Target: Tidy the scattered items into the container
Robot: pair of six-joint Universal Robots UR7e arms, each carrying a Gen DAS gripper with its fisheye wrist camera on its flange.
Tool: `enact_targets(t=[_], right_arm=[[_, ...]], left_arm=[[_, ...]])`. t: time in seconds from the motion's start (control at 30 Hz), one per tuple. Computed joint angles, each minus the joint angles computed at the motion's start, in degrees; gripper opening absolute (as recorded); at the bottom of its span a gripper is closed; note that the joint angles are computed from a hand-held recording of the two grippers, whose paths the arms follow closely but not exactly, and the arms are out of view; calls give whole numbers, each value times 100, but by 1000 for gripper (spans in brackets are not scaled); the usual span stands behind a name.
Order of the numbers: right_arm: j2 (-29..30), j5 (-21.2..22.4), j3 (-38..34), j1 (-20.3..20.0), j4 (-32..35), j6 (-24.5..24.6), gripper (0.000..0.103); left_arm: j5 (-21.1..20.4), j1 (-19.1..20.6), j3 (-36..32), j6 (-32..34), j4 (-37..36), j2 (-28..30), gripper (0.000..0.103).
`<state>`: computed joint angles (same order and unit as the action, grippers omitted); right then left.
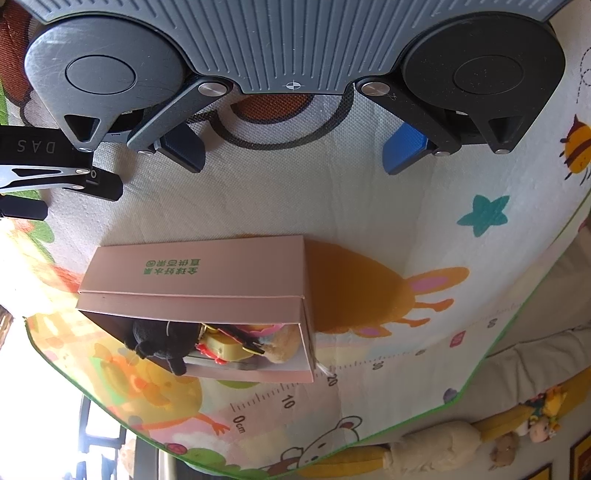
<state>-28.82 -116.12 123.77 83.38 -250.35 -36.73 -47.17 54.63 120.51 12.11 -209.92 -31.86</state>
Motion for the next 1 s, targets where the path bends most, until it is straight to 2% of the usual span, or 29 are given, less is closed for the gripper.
enact_targets(t=[1.0], right_arm=[[-1, 3, 3, -2, -1, 2, 103]], left_arm=[[60, 1, -24, -37, -6, 25, 103]])
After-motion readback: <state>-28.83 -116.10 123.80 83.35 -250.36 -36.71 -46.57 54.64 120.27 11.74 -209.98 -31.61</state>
